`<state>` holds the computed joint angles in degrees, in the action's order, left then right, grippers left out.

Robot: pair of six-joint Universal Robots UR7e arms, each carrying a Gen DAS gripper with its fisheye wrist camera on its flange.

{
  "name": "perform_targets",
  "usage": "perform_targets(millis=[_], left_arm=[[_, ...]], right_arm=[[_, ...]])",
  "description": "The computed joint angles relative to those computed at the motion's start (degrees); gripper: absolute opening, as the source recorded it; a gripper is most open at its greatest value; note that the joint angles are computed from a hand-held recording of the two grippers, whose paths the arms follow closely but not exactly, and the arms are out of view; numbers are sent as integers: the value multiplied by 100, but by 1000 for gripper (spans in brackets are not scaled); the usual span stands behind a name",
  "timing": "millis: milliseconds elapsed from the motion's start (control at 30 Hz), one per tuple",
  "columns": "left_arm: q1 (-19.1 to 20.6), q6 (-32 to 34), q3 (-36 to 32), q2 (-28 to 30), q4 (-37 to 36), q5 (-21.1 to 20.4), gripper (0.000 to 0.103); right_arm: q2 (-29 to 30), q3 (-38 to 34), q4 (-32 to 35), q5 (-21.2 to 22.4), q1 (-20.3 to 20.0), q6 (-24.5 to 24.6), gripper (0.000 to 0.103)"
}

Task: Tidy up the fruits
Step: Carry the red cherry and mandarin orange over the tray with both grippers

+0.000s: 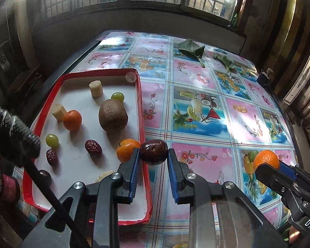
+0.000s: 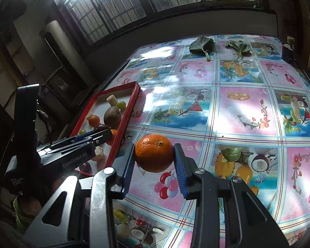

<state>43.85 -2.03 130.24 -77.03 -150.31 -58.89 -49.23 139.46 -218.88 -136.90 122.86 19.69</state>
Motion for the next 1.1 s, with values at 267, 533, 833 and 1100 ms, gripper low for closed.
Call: perform_targets(millis=[267, 533, 833, 1100], left_arm=[[391, 64, -170, -156, 146, 23, 25], [1001, 71, -320, -436, 450, 23, 25], [1306, 191, -496, -501, 527, -204, 25], [1422, 208, -677, -233, 501, -410, 25]], right_arm=[[89, -215, 275, 264, -154, -102, 39], [171, -770, 688, 661, -398, -612, 39], [404, -1605, 1181, 1174, -670, -1135, 39], [707, -2437, 1745, 1417, -788, -1580, 39]])
